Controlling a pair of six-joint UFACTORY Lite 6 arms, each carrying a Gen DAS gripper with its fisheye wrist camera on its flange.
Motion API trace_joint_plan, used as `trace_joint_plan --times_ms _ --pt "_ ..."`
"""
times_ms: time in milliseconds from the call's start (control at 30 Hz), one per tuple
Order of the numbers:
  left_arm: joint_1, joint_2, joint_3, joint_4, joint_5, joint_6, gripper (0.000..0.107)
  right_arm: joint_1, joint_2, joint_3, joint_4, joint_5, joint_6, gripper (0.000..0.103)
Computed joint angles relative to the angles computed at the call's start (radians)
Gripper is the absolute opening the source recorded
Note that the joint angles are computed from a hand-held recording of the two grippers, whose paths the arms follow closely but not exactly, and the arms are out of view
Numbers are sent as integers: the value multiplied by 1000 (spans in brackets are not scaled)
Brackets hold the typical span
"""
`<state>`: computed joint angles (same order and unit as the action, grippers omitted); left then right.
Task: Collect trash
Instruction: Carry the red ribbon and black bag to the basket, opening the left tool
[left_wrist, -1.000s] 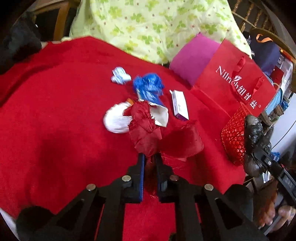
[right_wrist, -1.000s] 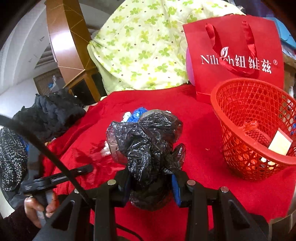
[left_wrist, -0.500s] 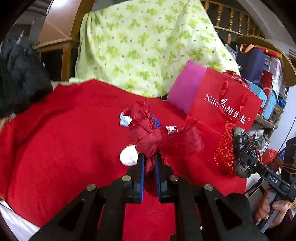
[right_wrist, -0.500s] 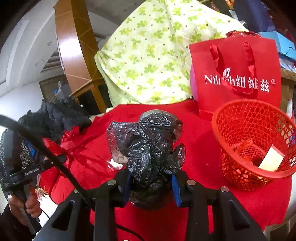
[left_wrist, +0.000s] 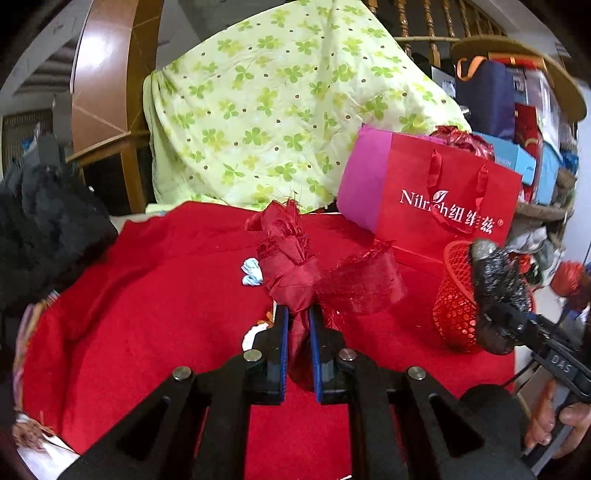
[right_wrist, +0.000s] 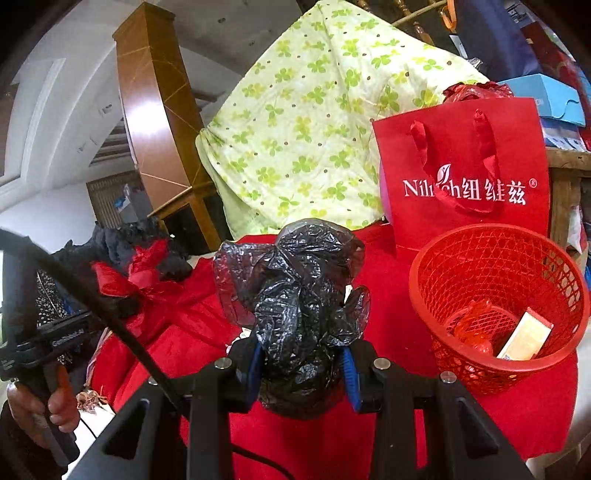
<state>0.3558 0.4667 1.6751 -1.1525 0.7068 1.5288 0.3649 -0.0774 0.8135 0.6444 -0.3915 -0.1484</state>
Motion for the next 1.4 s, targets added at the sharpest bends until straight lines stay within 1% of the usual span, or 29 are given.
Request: trace_joint_plan --times_ms 67,233,333,400,567,933,1067,1133,1400 --pt "-24 -36 -39 2 -43 11 11 -9 -16 -5 -6 7 2 38" --pt "-72 -91 -90 10 -100 22 11 -17 -60 -43 -2 -5 8 38" --pt "-95 -121 -117 2 -129 37 11 -40 -88 -69 -44 0 54 38" --pt "-116 -143 -138 -9 -156 54 11 -49 -112 -89 -39 1 55 38" --pt "-156 -184 -177 -18 -184 78 11 -62 -177 -133 1 3 29 38" --pt "-249 -251 -223 -14 -222 82 11 -155 -323 -227 -38 47 73 38" --pt "-285 -265 -233 -10 -225 86 11 -188 -385 -262 13 67 21 38" --pt "-301 -272 -240 -10 -224 92 11 -194 -422 -282 74 71 -37 38" --pt "-347 -296 -259 -26 -226 126 11 -270 -532 -315 201 130 -164 38"
